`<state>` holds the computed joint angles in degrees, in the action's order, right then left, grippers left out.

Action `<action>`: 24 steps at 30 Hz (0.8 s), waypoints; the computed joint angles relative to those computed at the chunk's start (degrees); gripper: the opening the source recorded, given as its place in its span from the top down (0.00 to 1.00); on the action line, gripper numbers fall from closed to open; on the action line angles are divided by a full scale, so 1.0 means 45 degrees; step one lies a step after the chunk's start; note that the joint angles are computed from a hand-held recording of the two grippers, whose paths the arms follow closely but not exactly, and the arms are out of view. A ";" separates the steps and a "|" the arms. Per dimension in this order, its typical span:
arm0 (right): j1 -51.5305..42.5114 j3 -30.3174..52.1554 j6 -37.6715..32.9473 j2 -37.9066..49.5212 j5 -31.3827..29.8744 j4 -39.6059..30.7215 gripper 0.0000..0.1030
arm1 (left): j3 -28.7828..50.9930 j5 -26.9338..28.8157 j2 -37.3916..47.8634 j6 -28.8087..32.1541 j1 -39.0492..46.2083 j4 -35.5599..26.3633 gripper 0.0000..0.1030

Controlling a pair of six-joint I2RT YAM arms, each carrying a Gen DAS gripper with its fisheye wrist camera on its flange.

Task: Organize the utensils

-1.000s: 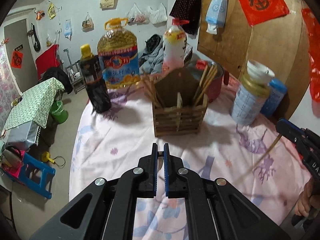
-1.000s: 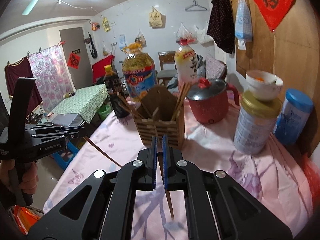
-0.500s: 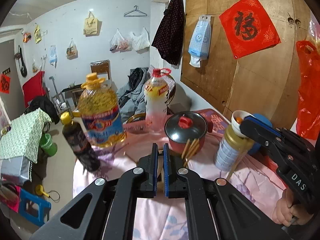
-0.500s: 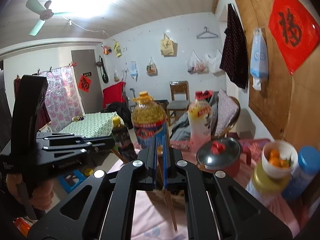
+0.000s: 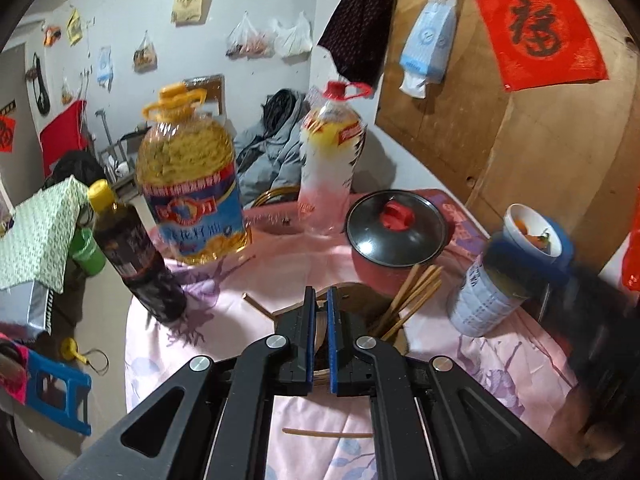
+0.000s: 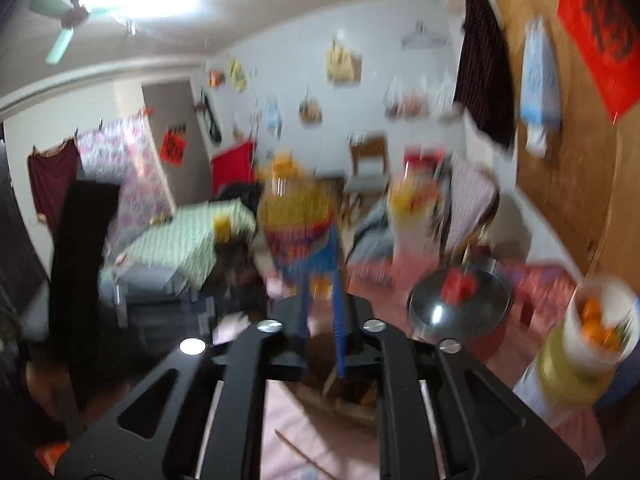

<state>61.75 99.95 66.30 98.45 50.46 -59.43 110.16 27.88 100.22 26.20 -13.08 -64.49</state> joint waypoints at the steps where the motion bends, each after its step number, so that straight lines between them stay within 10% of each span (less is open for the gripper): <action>1: 0.0036 -0.0817 0.0023 -0.0180 -0.0573 0.0611 0.72 | -0.0005 0.0044 0.0118 0.0003 0.0051 0.0009 0.94; 10: -0.0163 -0.3794 -0.0726 0.1716 -0.5767 0.4634 0.72 | -0.0198 -0.0157 0.0591 0.0015 -0.0004 0.0327 0.93; 20: -0.1567 -0.0836 -0.2963 0.6259 -0.8812 0.5364 0.72 | 0.0241 -0.0287 0.0837 0.0056 -0.0103 0.0287 0.94; 24: -0.1790 -0.0283 -0.2953 0.6974 -0.9057 0.5206 0.99 | 0.0298 -0.0393 0.0921 0.0051 -0.0152 0.0417 0.94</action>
<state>53.69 98.67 53.01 129.83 9.70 -36.01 111.50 26.11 104.36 26.43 -13.76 -62.61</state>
